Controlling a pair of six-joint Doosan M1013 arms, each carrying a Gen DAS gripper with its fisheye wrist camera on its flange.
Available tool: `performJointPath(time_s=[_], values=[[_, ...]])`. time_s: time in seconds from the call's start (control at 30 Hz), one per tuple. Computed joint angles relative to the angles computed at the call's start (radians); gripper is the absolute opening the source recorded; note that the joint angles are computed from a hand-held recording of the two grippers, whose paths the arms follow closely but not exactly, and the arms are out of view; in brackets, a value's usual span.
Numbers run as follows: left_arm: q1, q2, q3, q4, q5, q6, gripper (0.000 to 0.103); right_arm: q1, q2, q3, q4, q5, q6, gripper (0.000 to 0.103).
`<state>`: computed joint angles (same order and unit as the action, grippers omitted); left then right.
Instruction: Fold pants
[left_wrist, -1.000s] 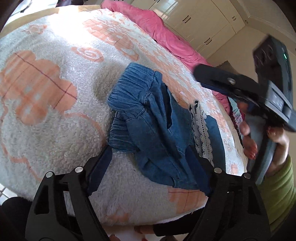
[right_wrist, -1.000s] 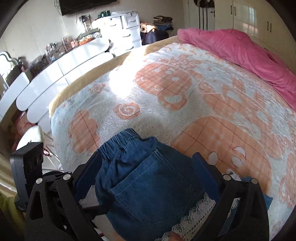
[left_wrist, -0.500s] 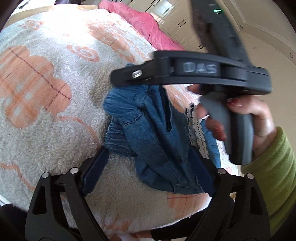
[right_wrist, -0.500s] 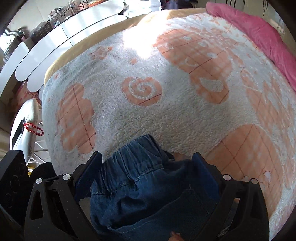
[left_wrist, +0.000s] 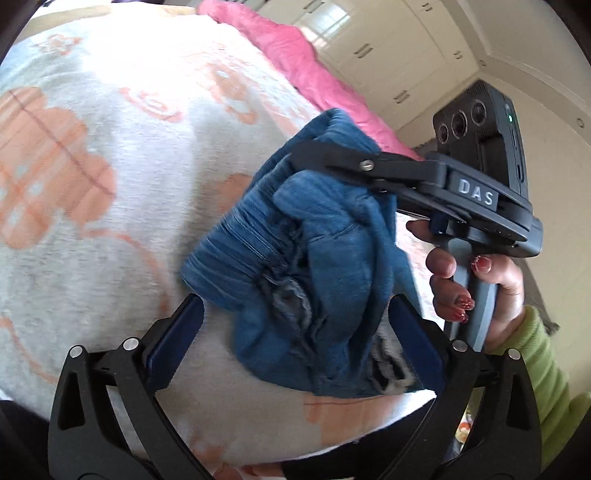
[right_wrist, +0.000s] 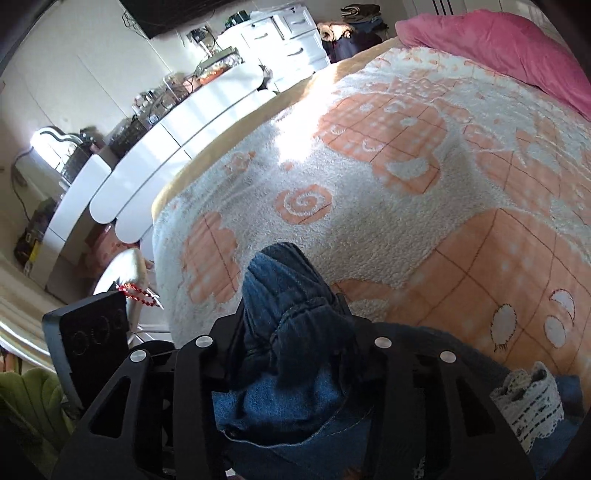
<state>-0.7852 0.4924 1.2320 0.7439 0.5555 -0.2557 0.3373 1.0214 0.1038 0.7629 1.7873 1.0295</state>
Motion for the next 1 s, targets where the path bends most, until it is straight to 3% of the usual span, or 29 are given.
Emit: performJointPath(time_s=[0.07, 0.17, 0.53, 0.67, 0.77, 0.9, 1.0], values=[[0.003, 0.004, -0.001, 0.006, -0.069, -0.009, 0.093, -0.017, -0.03, 0.055, 0.029, -0.026, -0.011, 0.041], [0.002, 0.016, -0.022, 0.031, -0.1, -0.019, 0.093, -0.038, -0.075, 0.138, 0.048, -0.068, -0.049, 0.041], [-0.012, 0.117, -0.24, -0.139, -0.015, 0.336, 0.093, -0.118, -0.114, 0.212, 0.13, -0.123, -0.042, 0.044], [-0.004, 0.158, -0.3, -0.297, -0.083, 0.545, 0.093, -0.162, -0.156, 0.301, 0.167, -0.167, -0.049, 0.057], [-0.005, 0.186, -0.344, -0.404, -0.095, 0.75, 0.093, -0.204, -0.202, 0.403, 0.181, -0.239, -0.042, 0.075], [-0.005, 0.196, -0.356, -0.443, -0.064, 0.805, 0.093, -0.228, -0.242, 0.487, 0.095, -0.337, -0.017, 0.076], [-0.001, 0.201, -0.363, -0.499, -0.022, 0.844, 0.093, -0.23, -0.257, 0.529, 0.079, -0.335, -0.024, 0.077]])
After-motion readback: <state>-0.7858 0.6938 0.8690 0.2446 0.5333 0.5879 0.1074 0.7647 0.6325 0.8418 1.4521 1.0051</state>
